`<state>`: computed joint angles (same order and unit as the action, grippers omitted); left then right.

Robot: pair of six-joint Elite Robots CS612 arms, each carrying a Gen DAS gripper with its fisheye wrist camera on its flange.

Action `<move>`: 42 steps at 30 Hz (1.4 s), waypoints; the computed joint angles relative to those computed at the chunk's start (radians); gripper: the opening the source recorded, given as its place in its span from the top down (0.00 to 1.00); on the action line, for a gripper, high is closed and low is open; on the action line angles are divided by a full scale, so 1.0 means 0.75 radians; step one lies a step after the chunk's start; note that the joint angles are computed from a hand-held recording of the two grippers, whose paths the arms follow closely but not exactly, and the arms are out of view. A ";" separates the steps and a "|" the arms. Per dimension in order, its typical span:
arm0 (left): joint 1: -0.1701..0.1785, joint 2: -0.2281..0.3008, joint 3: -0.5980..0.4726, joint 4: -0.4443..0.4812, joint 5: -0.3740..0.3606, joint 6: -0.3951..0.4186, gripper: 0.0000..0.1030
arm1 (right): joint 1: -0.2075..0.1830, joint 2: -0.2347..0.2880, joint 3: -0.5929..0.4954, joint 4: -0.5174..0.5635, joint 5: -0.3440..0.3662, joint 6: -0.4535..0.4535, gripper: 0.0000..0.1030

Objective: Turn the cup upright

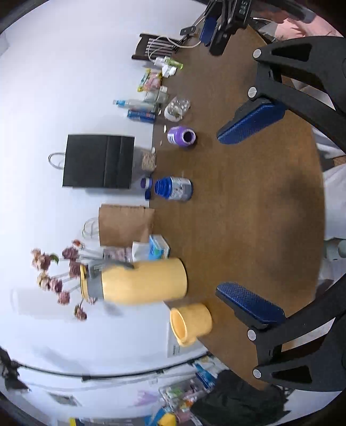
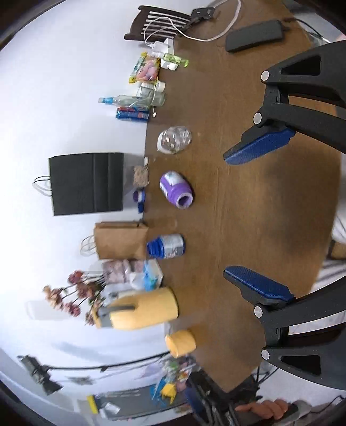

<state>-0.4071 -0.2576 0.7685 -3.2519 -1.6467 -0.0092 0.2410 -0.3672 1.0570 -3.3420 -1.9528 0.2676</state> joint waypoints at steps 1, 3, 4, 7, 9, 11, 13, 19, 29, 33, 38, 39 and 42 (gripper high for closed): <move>0.000 -0.009 0.025 -0.026 0.026 0.003 0.00 | 0.008 0.002 -0.001 -0.016 -0.013 -0.019 0.19; -0.001 -0.017 0.044 -0.041 0.050 0.016 0.00 | 0.014 0.006 -0.010 -0.030 -0.014 -0.032 0.19; 0.000 -0.021 0.052 -0.050 0.049 0.014 0.00 | 0.015 0.006 -0.009 -0.038 -0.002 -0.034 0.19; 0.000 -0.026 0.062 -0.073 0.050 0.008 0.00 | 0.018 0.018 -0.018 -0.068 0.002 -0.024 0.19; -0.003 -0.032 0.077 -0.082 0.055 0.009 0.00 | 0.021 0.019 -0.018 -0.028 0.000 -0.013 0.19; -0.006 -0.041 0.100 -0.102 0.046 0.009 0.00 | 0.029 0.021 -0.011 -0.030 -0.024 -0.034 0.19; -0.009 -0.050 0.127 -0.128 0.046 0.010 0.00 | 0.038 0.021 0.002 -0.046 -0.045 -0.054 0.19; -0.015 -0.097 0.262 -0.229 0.018 0.014 0.00 | 0.069 0.002 0.070 -0.119 -0.067 -0.057 0.19; -0.021 -0.127 0.389 -0.400 -0.003 0.094 0.00 | 0.102 0.003 0.091 -0.198 -0.105 -0.095 0.19; -0.016 -0.128 0.389 -0.392 -0.018 0.062 0.00 | 0.099 0.004 0.088 -0.183 -0.091 -0.077 0.19; -0.015 -0.127 0.388 -0.379 -0.018 0.055 0.00 | 0.098 0.006 0.086 -0.180 -0.078 -0.061 0.19; -0.015 -0.127 0.386 -0.375 -0.023 0.057 0.00 | 0.096 0.006 0.085 -0.176 -0.074 -0.059 0.19; -0.014 -0.126 0.385 -0.372 -0.023 0.059 0.00 | 0.097 0.010 0.080 -0.170 -0.077 -0.058 0.19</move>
<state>-0.4179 -0.3524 1.0571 -3.5309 -1.6643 0.0349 0.3137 -0.3600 1.1171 -3.4699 -2.0107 0.2244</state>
